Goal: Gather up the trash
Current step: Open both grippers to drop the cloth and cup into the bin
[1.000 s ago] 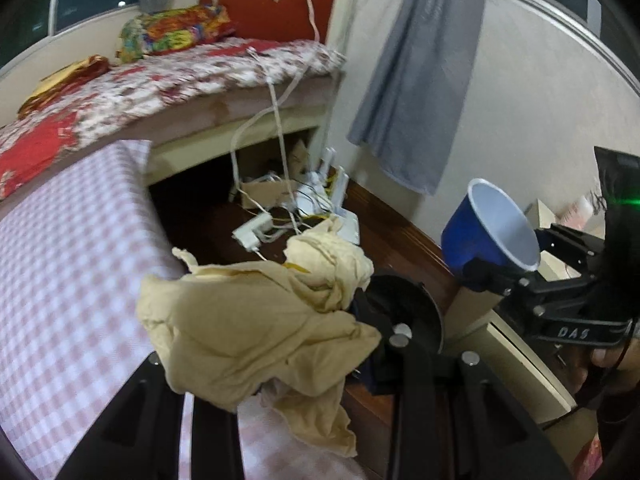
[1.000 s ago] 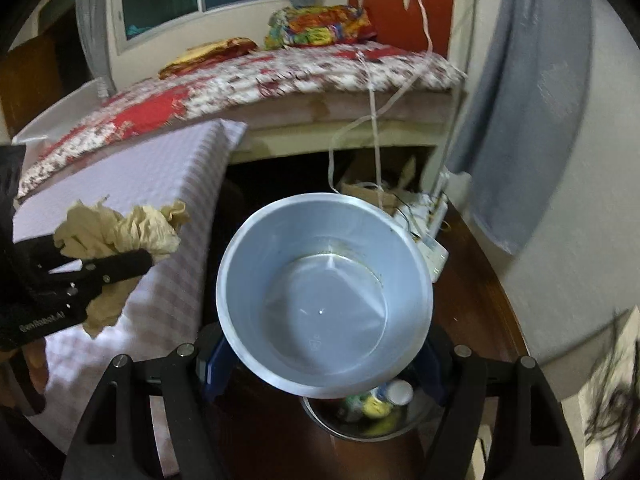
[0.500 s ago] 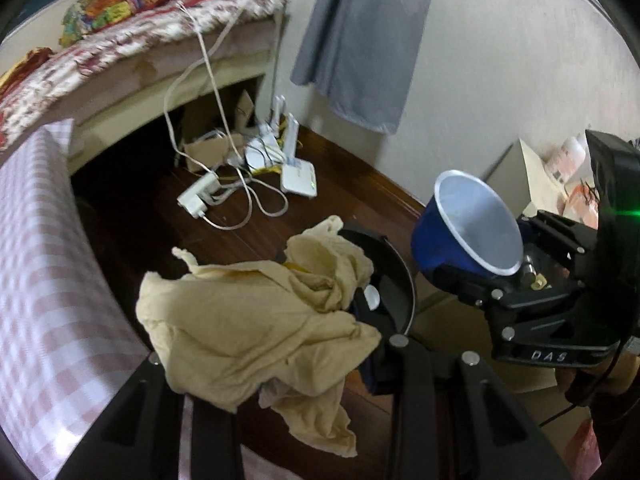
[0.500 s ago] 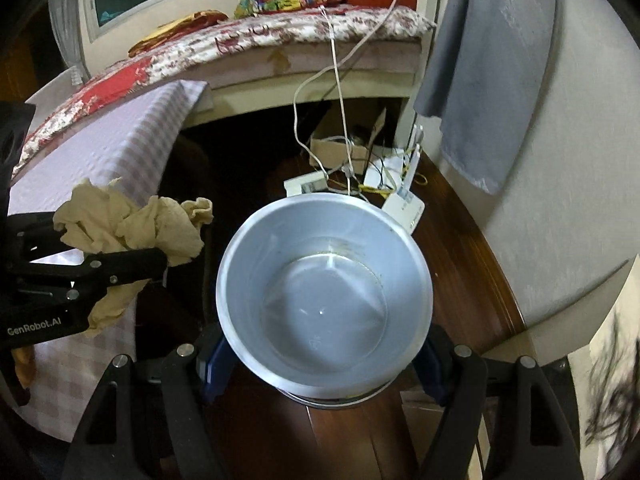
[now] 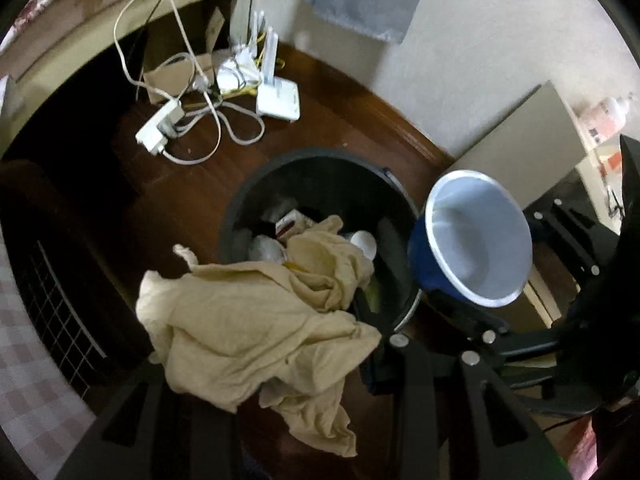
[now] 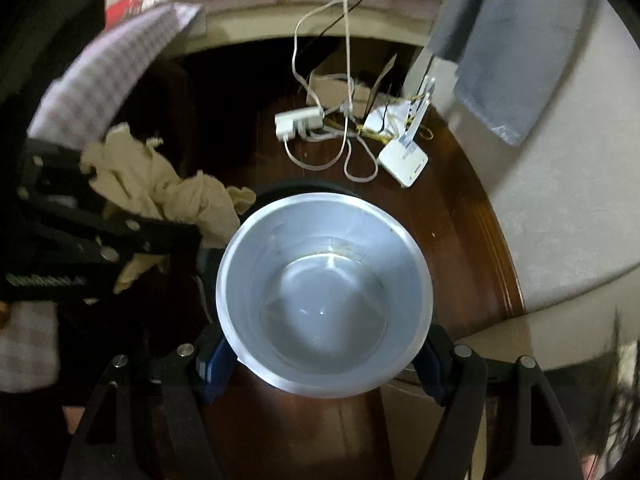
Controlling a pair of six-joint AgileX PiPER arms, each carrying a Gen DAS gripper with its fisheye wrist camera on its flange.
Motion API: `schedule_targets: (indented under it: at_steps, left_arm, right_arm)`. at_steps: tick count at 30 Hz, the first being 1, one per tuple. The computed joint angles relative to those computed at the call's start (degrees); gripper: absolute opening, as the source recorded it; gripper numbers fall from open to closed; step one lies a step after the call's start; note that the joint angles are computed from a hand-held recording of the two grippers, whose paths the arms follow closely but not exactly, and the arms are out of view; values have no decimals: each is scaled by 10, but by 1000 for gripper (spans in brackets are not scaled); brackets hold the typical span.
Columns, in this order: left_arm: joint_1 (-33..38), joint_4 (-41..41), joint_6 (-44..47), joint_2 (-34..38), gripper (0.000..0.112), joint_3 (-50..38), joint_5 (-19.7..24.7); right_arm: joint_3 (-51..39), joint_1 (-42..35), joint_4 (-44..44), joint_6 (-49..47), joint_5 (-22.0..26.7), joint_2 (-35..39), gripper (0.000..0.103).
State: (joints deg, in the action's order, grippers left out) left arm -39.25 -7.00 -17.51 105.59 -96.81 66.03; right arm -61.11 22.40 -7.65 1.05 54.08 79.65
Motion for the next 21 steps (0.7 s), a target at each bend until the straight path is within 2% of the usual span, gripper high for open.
schedule_targets:
  at_steps: [6, 7, 9, 10, 11, 13, 17, 21]
  left_arm:
    - [1, -9, 7, 32, 36, -13, 20]
    - [1, -8, 4, 38, 40, -16, 23]
    - [-7, 21, -25, 60, 59, -34, 33]
    - [-5, 24, -35, 70, 71, -38, 29]
    - [-1, 17, -39, 68, 73, -31, 24]
    - [6, 11, -56, 63, 77, -25, 29]
    - [9, 27, -78, 9, 94, 15, 2]
    - [1, 67, -111, -13, 94, 27, -6]
  right_arm:
    - [11, 6, -8, -31, -14, 38, 76]
    - [13, 6, -8, -37, -15, 42, 77]
    - [19, 13, -14, -64, -20, 68, 77]
    - [26, 23, -39, -49, -34, 78, 77]
    - [36, 28, -68, -31, -52, 85, 77]
    - [33, 19, -81, -13, -50, 97, 90]
    - [35, -6, -56, 10, -38, 43, 92]
    - [47, -6, -60, 57, -27, -4, 94]
